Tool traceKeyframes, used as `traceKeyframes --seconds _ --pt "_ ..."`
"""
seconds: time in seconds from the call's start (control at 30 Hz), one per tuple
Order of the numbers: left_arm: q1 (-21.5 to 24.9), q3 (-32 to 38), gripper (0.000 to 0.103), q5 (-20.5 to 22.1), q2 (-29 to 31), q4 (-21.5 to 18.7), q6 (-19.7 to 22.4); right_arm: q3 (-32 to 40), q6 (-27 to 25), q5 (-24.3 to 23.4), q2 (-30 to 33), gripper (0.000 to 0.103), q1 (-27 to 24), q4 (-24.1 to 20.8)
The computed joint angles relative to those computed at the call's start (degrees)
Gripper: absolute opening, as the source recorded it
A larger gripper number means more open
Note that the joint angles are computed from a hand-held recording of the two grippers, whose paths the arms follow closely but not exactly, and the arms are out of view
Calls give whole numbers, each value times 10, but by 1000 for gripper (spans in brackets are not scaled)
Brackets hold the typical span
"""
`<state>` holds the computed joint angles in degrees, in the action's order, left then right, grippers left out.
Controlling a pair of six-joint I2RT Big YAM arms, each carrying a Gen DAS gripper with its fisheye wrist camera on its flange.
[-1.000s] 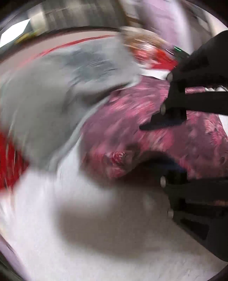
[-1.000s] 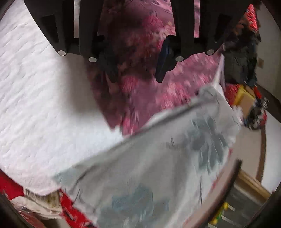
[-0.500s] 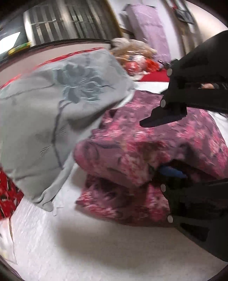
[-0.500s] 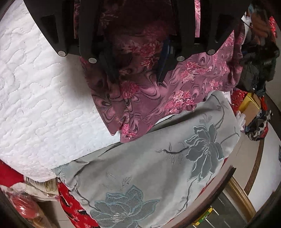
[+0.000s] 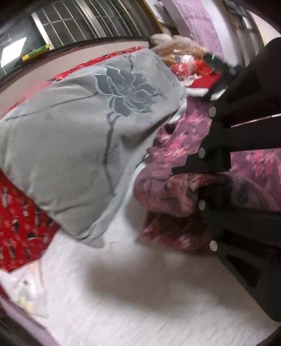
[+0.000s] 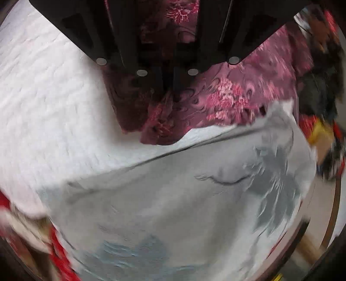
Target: Fold small clothes
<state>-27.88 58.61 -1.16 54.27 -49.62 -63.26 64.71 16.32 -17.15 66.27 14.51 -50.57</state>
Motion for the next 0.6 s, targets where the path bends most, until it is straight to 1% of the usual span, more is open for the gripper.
traceKeyframes --seconds 0.03,0.07,0.1,0.13,0.17,0.2,0.23,0.27,0.3,0.33,0.37,0.4,0.43,0.47,0.5,0.53,0.57,0.6 --pt "5 1 5 -11 0 -8 3 -6 8 -13 -14 5 -10 21" --pt "8 7 5 -25 7 -27 5 -16 34 -26 -31 5 -29 51" --pt "15 23 5 -46 30 -75 13 -21 53 -29 -36 5 -44 66" --pt "22 29 6 -49 44 -98 18 -19 64 -26 -29 5 -58 63" --pt "30 30 6 -42 53 -113 20 -14 63 -21 -17 5 -64 44" --pt "41 23 5 -27 51 -121 9 -1 53 -15 6 5 -68 2" --pt "46 12 6 -18 36 -107 1 7 46 16 18 5 -65 -31" --pt "49 0 6 -12 18 -90 -7 4 39 39 13 8 -67 -45" --pt "48 -7 7 -15 0 -85 -15 -12 40 15 -5 10 -79 -31" --pt "44 -10 7 -22 -18 -87 -22 -30 49 -19 -28 10 -94 -13" --pt "37 -13 8 -29 -31 -86 -23 -51 61 -62 -55 14 -114 3" --pt "23 -9 10 -49 -41 -98 -23 -72 67 -108 -83 18 -134 6" --pt "1 -2 11 -83 -49 -118 -25 -80 63 -130 -98 31 -145 -4" --pt "-16 1 14 -107 -55 -130 -27 -95 54 -158 -123 42 -160 -21" --pt "-38 5 16 -135 -61 -142 -36 -107 42 -176 -142 44 -170 -34" --pt "-59 6 18 -164 -69 -158 -56 -114 26 -188 -154 44 -178 -51" --pt "-71 3 22 -171 -77 -161 -71 -124 6 -195 -172 45 -181 -75" --pt "-89 -7 25 -164 -87 -151 -89 -133 -9 -202 -187 46 -186 -94"
